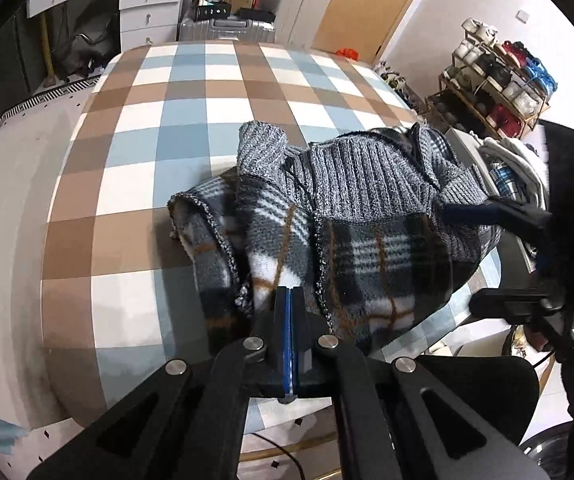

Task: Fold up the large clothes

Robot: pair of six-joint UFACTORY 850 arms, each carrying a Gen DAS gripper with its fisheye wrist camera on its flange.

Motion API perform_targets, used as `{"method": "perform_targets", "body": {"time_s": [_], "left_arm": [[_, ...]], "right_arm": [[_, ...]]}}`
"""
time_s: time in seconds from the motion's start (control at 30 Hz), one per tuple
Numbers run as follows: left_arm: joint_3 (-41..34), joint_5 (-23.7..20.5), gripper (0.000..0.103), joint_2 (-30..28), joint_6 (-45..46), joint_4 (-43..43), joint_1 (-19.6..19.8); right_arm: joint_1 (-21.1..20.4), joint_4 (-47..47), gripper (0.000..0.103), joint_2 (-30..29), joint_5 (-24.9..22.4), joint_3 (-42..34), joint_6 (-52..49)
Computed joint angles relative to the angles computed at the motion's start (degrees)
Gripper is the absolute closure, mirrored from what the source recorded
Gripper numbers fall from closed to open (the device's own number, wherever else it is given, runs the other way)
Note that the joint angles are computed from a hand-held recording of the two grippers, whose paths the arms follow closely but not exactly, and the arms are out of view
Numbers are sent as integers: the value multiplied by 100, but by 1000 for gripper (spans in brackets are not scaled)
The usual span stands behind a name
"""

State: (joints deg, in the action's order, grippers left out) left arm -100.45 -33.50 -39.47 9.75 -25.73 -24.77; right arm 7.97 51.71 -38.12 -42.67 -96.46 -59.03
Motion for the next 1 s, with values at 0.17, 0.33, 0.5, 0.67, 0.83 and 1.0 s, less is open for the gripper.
{"method": "perform_targets", "body": {"time_s": [0.17,0.33,0.5,0.67,0.83,1.0], "left_arm": [[125,48,103,47,163,-338,57],[494,268,103,292,271,-676,194],[889,515,103,569,508,-1098,321],[1099,621,103,684,791,-1439,254],[980,698,103,632,1113,-1418,-10],[544,634,103,275,-265,-81,-198]], "right_arm": [[238,-364,28,-495,-122,-644,856],[286,178,90,-817,-831,-1190,1087],[392,540,97,-935,-1033,-1577,1297],[573,-331,97,-919,-199,-1743,2077],[100,407,95,-450,301,-1119,1764],[-520,1291,49,604,723,430,571]]}}
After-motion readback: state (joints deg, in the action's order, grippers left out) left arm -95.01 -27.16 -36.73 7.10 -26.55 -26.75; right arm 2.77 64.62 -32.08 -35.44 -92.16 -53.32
